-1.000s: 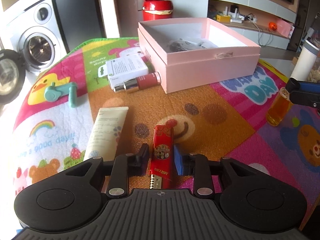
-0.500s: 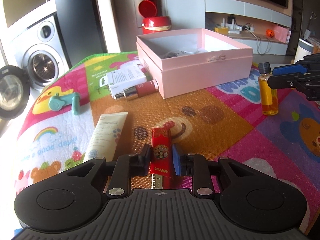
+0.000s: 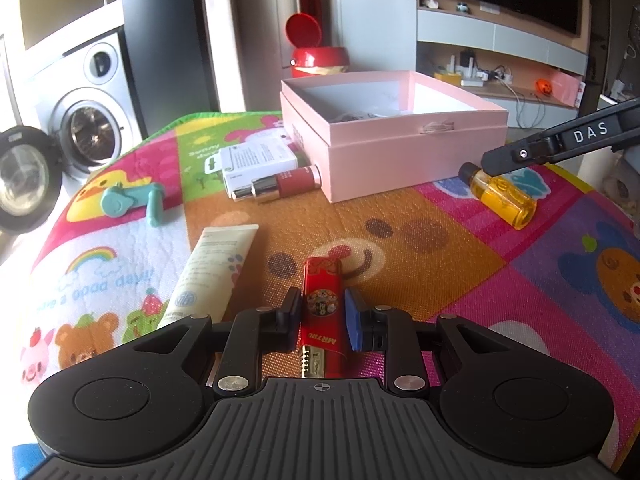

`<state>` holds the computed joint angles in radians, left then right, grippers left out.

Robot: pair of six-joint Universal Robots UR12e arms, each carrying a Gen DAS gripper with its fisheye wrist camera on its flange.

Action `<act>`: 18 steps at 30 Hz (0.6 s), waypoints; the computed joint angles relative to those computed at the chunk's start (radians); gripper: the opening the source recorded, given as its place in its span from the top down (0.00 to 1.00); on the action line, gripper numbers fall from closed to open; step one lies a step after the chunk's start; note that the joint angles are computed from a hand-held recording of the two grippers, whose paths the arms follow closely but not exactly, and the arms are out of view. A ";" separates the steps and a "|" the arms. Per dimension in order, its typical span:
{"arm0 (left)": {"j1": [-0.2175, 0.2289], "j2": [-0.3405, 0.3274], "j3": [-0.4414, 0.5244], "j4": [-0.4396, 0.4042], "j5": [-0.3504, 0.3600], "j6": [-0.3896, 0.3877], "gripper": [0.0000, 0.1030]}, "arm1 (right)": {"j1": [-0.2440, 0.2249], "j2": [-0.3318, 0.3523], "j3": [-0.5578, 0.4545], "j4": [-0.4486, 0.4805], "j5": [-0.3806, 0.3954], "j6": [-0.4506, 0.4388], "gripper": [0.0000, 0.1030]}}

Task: Organize rigid objects
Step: 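Carry the red lighter toward the pink box with the left tool while the right tool carries the amber bottle, then release the red lighter into the pink box with the left tool while the right tool releases the amber bottle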

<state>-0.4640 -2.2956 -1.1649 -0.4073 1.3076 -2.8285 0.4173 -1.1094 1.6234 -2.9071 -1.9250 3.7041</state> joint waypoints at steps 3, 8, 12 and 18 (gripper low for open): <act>0.005 0.000 -0.002 0.003 -0.019 -0.018 0.74 | -0.030 0.014 -0.034 0.063 0.070 0.067 0.54; 0.012 -0.001 0.012 -0.037 -0.042 -0.056 0.73 | -0.019 0.030 -0.083 0.162 0.049 -0.034 0.82; 0.015 -0.001 0.006 -0.022 -0.054 -0.053 0.73 | 0.010 -0.002 -0.042 0.098 -0.010 -0.082 0.82; 0.028 0.009 -0.012 0.000 -0.140 -0.074 0.74 | 0.060 -0.059 0.023 0.018 -0.139 -0.124 0.82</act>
<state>-0.4364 -2.2866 -1.1768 -0.4072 1.1675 -2.9021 0.4768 -1.1687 1.6465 -2.8893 -2.0645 3.5797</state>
